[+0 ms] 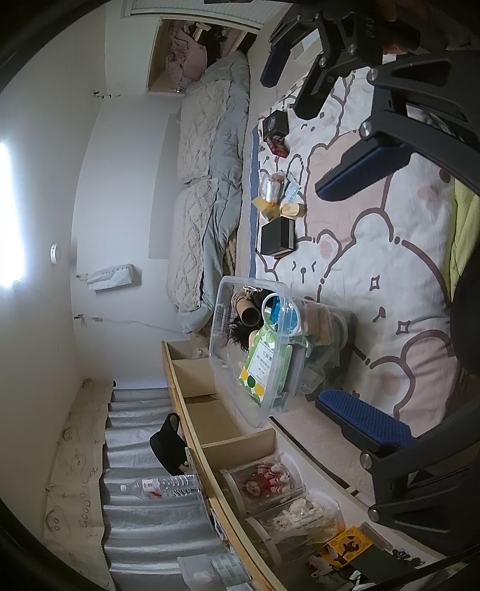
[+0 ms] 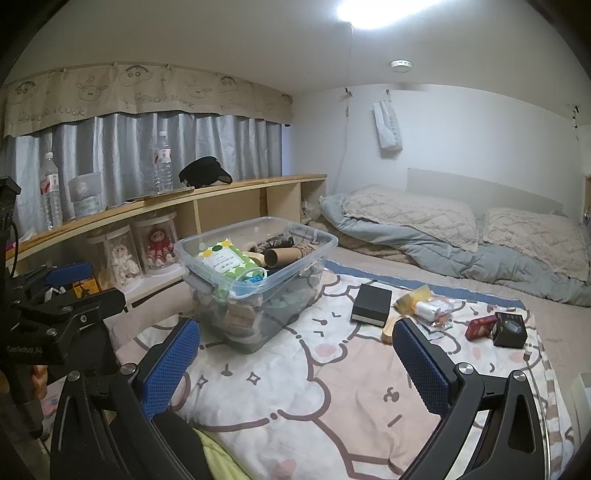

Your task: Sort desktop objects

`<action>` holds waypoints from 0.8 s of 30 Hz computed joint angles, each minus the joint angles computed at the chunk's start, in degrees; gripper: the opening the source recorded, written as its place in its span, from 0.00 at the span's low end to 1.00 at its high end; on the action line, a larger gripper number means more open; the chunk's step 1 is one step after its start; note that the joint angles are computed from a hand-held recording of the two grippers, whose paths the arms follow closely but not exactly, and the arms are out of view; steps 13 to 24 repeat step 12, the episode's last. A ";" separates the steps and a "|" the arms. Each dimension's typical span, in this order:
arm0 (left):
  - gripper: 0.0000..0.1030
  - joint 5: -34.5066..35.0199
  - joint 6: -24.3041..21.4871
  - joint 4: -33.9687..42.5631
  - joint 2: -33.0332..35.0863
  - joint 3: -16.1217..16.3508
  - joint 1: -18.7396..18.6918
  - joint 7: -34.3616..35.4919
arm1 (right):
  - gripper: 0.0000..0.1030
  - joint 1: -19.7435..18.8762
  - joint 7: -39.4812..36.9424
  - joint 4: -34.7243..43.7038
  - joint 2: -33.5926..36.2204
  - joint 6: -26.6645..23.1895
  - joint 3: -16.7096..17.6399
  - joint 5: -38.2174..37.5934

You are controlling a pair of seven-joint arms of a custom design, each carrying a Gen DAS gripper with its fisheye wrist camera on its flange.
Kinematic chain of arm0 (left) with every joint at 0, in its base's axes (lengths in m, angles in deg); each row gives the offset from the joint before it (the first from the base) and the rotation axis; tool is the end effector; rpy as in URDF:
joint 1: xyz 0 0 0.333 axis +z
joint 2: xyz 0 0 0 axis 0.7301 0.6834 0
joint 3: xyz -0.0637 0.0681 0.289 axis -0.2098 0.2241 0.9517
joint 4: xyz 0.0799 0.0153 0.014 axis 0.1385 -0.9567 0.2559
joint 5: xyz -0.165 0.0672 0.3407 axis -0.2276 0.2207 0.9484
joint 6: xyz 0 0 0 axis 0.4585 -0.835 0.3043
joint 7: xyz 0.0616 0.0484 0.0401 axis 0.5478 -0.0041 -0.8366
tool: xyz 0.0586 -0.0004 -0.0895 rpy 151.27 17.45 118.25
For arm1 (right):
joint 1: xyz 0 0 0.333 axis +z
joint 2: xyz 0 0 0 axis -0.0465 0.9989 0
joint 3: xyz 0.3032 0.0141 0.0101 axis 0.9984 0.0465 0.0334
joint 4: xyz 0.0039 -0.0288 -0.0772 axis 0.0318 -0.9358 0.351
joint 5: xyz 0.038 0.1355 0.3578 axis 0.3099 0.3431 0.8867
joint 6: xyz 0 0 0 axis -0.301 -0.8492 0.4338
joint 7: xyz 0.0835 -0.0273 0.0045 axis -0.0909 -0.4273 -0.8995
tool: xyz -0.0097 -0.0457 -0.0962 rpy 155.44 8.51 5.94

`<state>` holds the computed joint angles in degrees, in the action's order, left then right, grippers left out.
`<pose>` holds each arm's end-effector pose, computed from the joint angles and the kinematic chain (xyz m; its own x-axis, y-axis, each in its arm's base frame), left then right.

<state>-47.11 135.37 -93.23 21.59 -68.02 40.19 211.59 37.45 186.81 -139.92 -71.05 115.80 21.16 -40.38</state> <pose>0.5949 -0.1706 0.6992 -0.4956 -0.8683 -0.0210 -0.3512 0.2224 -0.9095 0.5288 0.4220 0.6884 -0.1054 -0.9941 -0.0270 -0.3505 0.0626 -0.9345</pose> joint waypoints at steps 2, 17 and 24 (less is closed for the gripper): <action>1.00 -0.09 0.00 0.02 0.02 -0.02 0.02 0.09 | 1.00 0.05 0.03 0.03 -0.02 0.13 0.04 -0.04; 1.00 1.20 0.99 -0.93 -0.57 0.02 -0.38 -1.04 | 1.00 0.11 0.27 0.00 -0.09 0.32 0.02 0.03; 1.00 1.20 0.99 -0.93 -0.57 0.02 -0.38 -1.04 | 1.00 0.11 0.27 0.00 -0.09 0.32 0.02 0.03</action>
